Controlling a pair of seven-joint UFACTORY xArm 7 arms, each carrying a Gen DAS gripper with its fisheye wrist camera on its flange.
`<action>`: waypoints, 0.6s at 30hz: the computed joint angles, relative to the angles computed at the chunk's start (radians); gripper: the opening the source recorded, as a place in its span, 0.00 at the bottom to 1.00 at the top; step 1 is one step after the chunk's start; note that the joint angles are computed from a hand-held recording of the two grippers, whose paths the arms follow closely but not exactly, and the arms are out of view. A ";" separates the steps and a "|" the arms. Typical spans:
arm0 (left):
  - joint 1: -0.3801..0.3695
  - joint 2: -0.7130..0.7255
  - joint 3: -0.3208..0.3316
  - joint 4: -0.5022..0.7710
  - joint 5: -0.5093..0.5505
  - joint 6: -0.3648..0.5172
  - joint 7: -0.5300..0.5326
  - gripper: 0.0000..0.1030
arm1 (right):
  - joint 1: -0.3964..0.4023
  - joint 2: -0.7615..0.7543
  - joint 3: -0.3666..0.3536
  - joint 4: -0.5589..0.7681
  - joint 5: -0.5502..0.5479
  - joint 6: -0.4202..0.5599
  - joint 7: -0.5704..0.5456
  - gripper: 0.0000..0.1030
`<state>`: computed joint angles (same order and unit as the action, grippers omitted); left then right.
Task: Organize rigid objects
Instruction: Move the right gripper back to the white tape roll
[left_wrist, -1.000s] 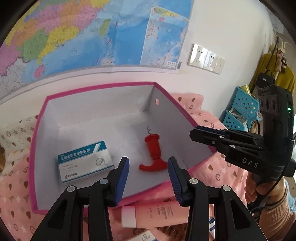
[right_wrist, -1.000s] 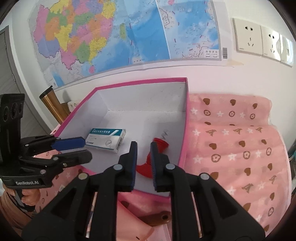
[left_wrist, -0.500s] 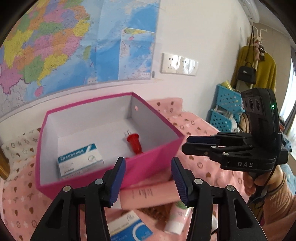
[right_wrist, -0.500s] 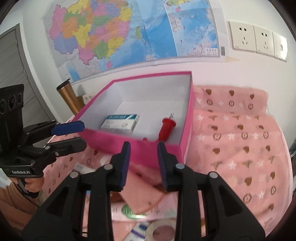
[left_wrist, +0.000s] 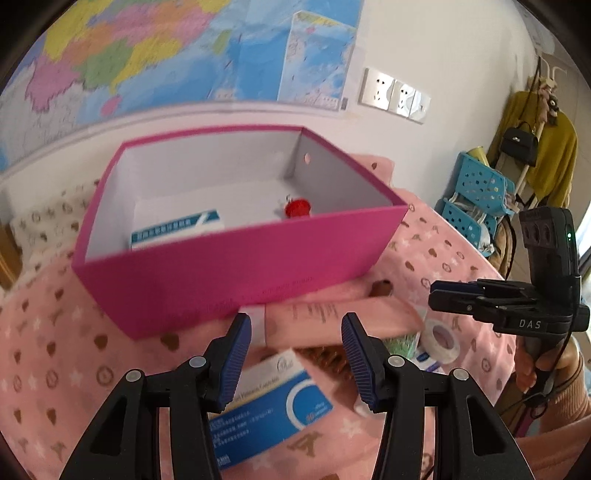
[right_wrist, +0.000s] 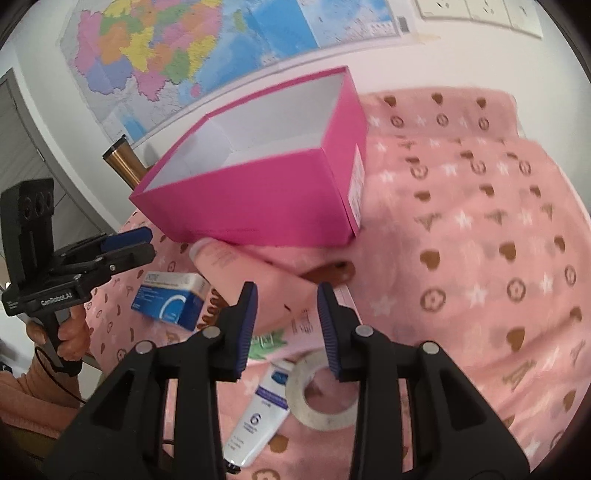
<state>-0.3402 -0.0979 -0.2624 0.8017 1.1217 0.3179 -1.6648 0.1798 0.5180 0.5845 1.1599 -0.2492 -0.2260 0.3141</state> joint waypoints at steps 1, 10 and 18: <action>-0.001 -0.001 -0.002 -0.006 0.007 -0.007 -0.011 0.50 | -0.001 -0.004 -0.001 -0.010 0.002 0.001 0.003 0.35; -0.051 0.053 -0.012 0.010 0.078 -0.066 -0.100 0.50 | -0.007 -0.052 -0.015 -0.102 0.006 -0.001 0.024 0.35; -0.123 0.124 0.014 0.073 0.087 -0.112 -0.070 0.50 | 0.124 -0.096 -0.175 -0.138 0.078 -0.006 0.041 0.35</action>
<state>-0.4637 0.0260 -0.2484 0.8743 1.2089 0.2055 -1.7347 0.3036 0.4218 0.4093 1.0218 -0.1709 -0.2324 0.3553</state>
